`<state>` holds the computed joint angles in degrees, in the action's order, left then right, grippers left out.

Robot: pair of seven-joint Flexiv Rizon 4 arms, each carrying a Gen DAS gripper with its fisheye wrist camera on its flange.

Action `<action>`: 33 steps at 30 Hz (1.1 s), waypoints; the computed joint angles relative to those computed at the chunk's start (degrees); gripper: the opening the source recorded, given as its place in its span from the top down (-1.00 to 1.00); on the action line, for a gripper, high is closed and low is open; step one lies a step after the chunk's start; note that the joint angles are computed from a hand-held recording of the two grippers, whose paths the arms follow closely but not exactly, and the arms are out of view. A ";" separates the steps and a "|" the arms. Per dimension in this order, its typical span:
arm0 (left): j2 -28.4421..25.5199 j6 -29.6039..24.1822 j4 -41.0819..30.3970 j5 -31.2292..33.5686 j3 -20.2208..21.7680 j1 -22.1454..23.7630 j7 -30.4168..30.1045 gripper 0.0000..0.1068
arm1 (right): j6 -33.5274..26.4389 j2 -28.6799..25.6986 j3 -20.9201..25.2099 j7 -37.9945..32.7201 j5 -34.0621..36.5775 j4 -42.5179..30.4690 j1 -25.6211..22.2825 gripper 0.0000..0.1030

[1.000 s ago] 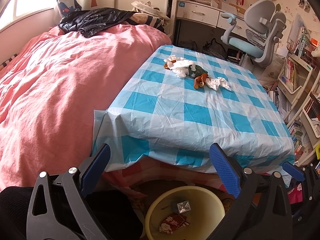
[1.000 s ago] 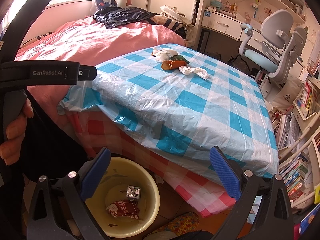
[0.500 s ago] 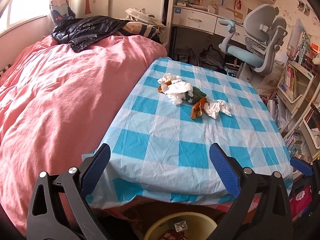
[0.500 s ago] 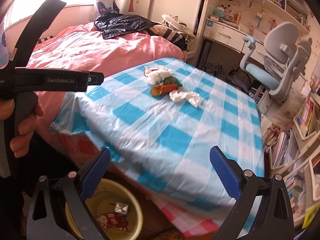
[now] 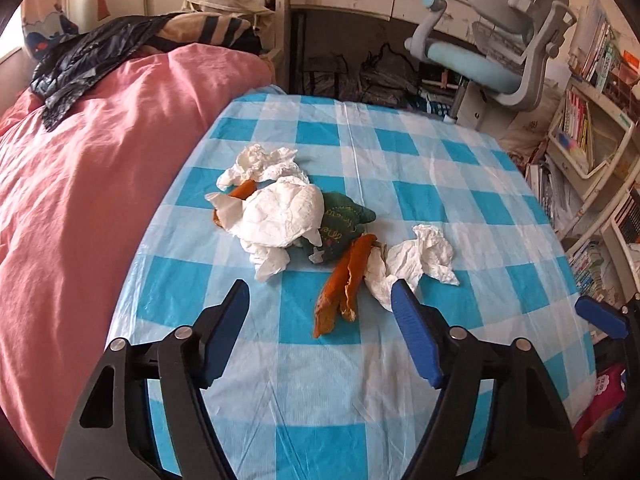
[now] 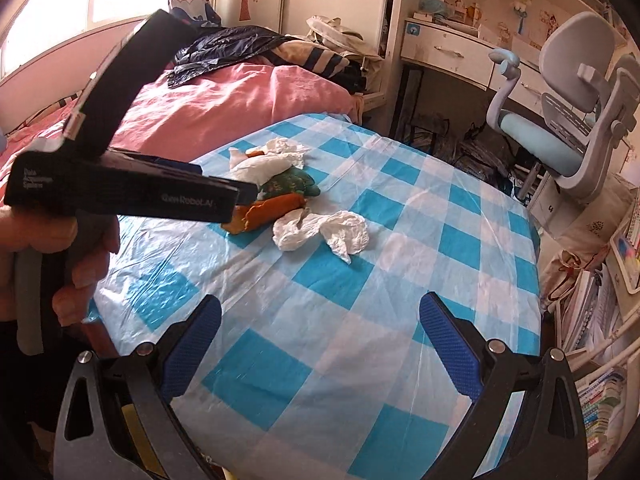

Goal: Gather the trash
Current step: 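Grasp the orange sausage with the left gripper while the right grasps a tissue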

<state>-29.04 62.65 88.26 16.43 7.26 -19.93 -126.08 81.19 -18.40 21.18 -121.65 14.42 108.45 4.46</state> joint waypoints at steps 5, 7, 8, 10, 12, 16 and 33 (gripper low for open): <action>-2.98 -0.60 0.13 -11.15 -7.35 6.93 9.78 0.65 | -1.27 -4.80 -0.68 1.08 -1.64 -5.21 0.67 -0.85; -2.13 -2.17 0.45 -13.75 -8.16 7.76 14.24 0.72 | -1.75 -6.60 -0.07 1.31 -2.01 -7.39 0.47 -0.85; -1.30 -2.45 1.15 -14.95 -8.63 8.31 16.62 0.72 | -2.31 -7.59 0.62 1.30 -1.90 -8.74 0.17 -0.85; 0.94 -2.32 3.68 -19.40 -11.15 10.79 23.23 0.73 | -3.36 -9.15 1.73 1.00 -1.76 -10.94 -0.27 -0.85; 2.72 -2.47 5.16 -21.63 -11.28 11.48 27.32 0.73 | -4.22 -10.34 2.72 0.44 -1.52 -12.66 -0.48 -0.85; 3.13 -3.49 3.94 -19.90 -7.12 9.88 25.71 0.75 | -8.67 -12.12 3.50 0.10 -0.87 -15.93 -0.02 -0.85; 1.58 -9.13 1.06 -11.76 -6.22 8.21 36.45 0.08 | -24.38 -10.63 -0.88 -5.41 3.44 -18.05 3.29 -0.06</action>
